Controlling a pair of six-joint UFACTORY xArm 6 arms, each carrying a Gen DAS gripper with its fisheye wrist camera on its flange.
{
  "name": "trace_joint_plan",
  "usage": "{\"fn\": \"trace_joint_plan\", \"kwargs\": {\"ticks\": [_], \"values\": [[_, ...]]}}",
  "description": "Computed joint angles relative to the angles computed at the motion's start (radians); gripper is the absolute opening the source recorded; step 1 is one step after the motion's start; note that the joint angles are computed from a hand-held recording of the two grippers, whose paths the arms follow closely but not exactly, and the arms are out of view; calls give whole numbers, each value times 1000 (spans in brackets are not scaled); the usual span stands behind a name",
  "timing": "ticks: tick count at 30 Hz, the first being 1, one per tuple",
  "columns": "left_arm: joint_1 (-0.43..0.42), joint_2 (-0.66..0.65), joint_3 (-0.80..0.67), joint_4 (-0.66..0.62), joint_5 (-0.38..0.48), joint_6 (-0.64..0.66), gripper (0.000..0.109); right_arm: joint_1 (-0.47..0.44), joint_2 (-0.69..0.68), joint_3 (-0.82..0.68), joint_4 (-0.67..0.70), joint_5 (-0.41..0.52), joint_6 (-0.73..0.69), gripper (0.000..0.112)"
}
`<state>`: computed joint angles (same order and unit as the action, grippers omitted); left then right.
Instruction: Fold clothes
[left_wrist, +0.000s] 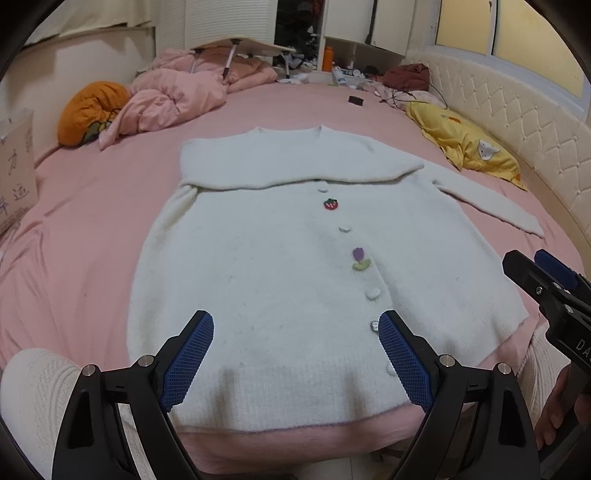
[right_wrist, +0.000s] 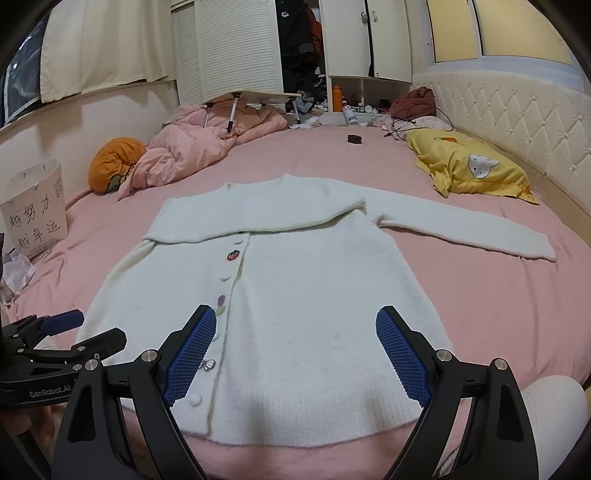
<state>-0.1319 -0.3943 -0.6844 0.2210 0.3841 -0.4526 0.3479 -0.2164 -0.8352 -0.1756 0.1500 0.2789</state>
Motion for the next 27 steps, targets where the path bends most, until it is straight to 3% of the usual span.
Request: {"fn": "trace_joint_plan", "kwargs": {"ticks": [6, 11, 13, 16, 19, 22, 24, 27], "values": [[10, -16, 16, -54, -20, 27, 91, 3, 3, -1, 25, 1, -23, 89], [32, -62, 48, 204, -93, -221, 91, 3, 2, 2, 43, 1, -37, 89], [34, -70, 59, 180, -121, -195, 91, 4, 3, 0, 51, 3, -43, 89], [17, -61, 61, 47, -134, -67, 91, 6, 4, -1, 61, 5, -54, 89], [11, -61, 57, 72, -130, -71, 91, 7, 5, -2, 61, 6, -57, 89], [23, -75, 58, 205, -129, -183, 91, 7, 5, -2, 56, 6, -52, 89], [27, -81, 62, 226, -144, -197, 91, 8, 6, -3, 59, 8, -53, 89], [18, -74, 66, 124, -160, -102, 91, 8, 6, -4, 65, 10, -57, 89]]}}
